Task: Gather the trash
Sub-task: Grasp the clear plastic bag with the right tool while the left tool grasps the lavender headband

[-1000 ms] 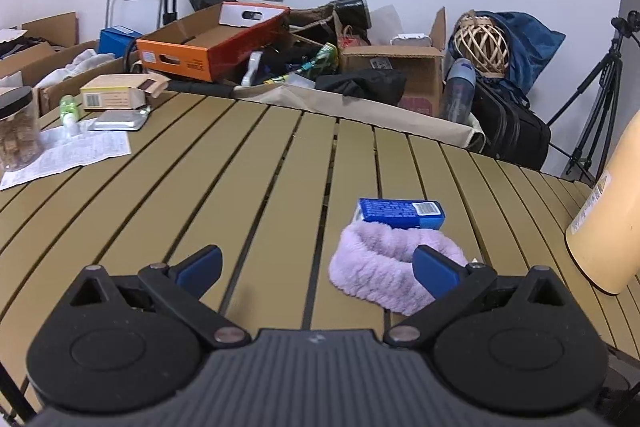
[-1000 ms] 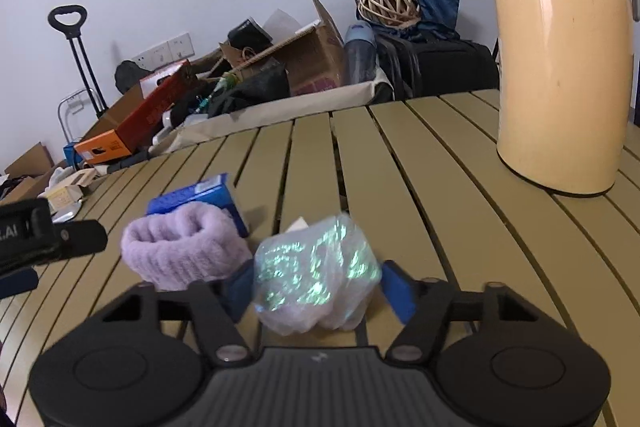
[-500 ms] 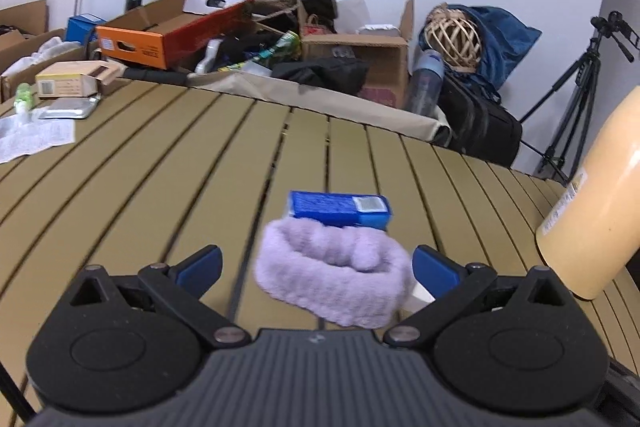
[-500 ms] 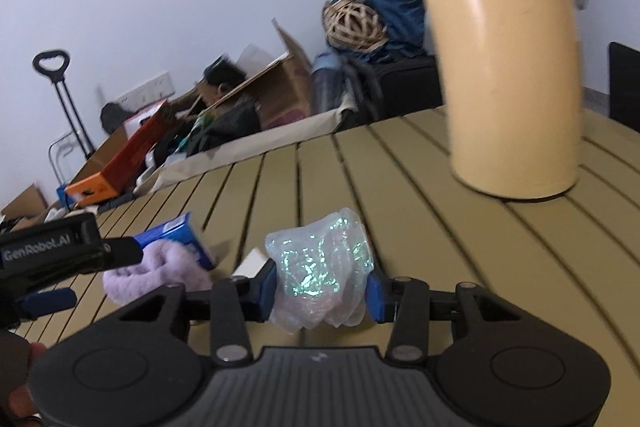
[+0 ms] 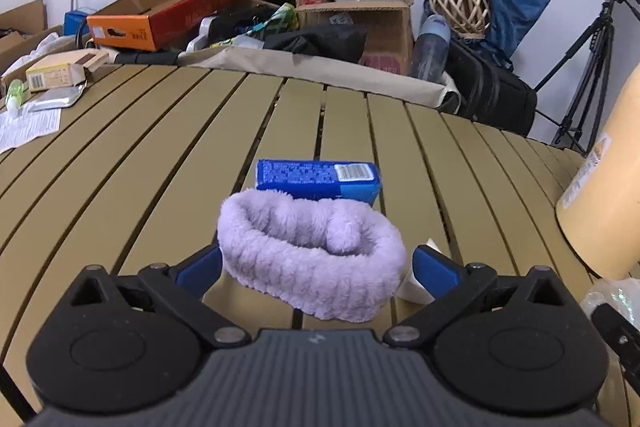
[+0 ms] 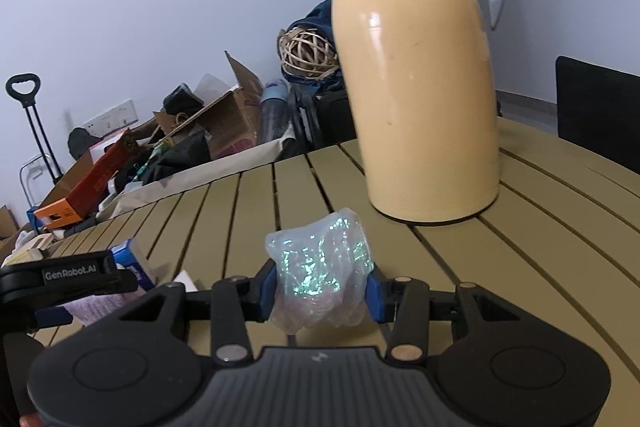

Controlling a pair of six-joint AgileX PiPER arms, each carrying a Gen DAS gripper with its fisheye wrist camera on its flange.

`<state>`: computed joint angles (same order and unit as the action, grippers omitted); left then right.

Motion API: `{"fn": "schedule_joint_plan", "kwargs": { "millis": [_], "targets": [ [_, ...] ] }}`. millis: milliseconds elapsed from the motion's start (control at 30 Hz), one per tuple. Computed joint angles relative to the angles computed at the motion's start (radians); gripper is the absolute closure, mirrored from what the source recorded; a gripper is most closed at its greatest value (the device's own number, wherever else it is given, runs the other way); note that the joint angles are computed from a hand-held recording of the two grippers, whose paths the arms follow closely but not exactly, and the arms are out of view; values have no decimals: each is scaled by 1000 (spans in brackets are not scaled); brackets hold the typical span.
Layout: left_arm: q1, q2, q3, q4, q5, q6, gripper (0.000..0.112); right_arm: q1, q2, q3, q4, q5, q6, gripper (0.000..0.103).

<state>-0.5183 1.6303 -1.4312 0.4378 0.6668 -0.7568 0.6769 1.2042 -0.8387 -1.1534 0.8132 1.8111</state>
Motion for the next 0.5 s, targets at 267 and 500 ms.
{"fn": "schedule_joint_plan", "kwargs": {
  "millis": [267,500],
  "targets": [
    [52,12,8,-149,-39,116,9,8,-4,12,-11,6,18,60],
    [32,6,31,-83,-56,80,28,25,11,3,-9,7,19,60]
  ]
}}
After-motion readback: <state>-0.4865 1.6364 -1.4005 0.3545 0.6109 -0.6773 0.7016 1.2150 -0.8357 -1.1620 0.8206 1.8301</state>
